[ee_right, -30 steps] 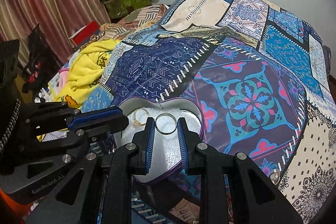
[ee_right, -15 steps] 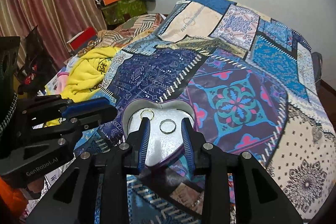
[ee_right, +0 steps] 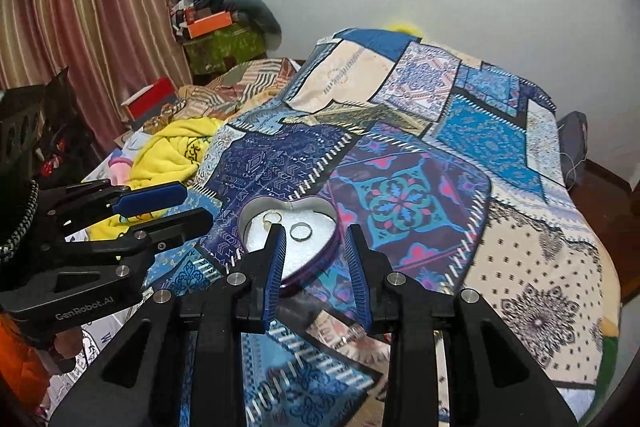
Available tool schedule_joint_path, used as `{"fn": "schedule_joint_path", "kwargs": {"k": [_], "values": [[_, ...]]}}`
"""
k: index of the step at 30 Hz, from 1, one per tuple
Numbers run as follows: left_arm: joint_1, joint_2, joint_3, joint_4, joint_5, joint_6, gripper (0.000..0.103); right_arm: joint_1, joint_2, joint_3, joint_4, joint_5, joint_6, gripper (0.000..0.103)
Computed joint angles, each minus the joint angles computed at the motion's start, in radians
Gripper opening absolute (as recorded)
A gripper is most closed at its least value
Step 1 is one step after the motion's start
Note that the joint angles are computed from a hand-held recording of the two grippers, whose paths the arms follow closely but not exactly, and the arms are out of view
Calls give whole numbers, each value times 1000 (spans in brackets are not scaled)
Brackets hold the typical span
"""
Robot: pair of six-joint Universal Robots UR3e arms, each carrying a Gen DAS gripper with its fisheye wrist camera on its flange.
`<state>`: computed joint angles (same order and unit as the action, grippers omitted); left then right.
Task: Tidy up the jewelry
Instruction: 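Lift both tools from the tin and move toward the remaining jewelry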
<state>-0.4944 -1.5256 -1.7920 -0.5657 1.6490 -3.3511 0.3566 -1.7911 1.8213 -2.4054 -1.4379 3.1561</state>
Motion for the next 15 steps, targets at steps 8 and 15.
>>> {"fn": "schedule_joint_path", "kwargs": {"k": [8,15], "values": [[-70,-59,60,-36,11,-34,39,-120,-172,117,62,42,-27,28],[-123,-164,130,-79,-1,-63,40,-305,-342,228,189,118,-115,28]]}}
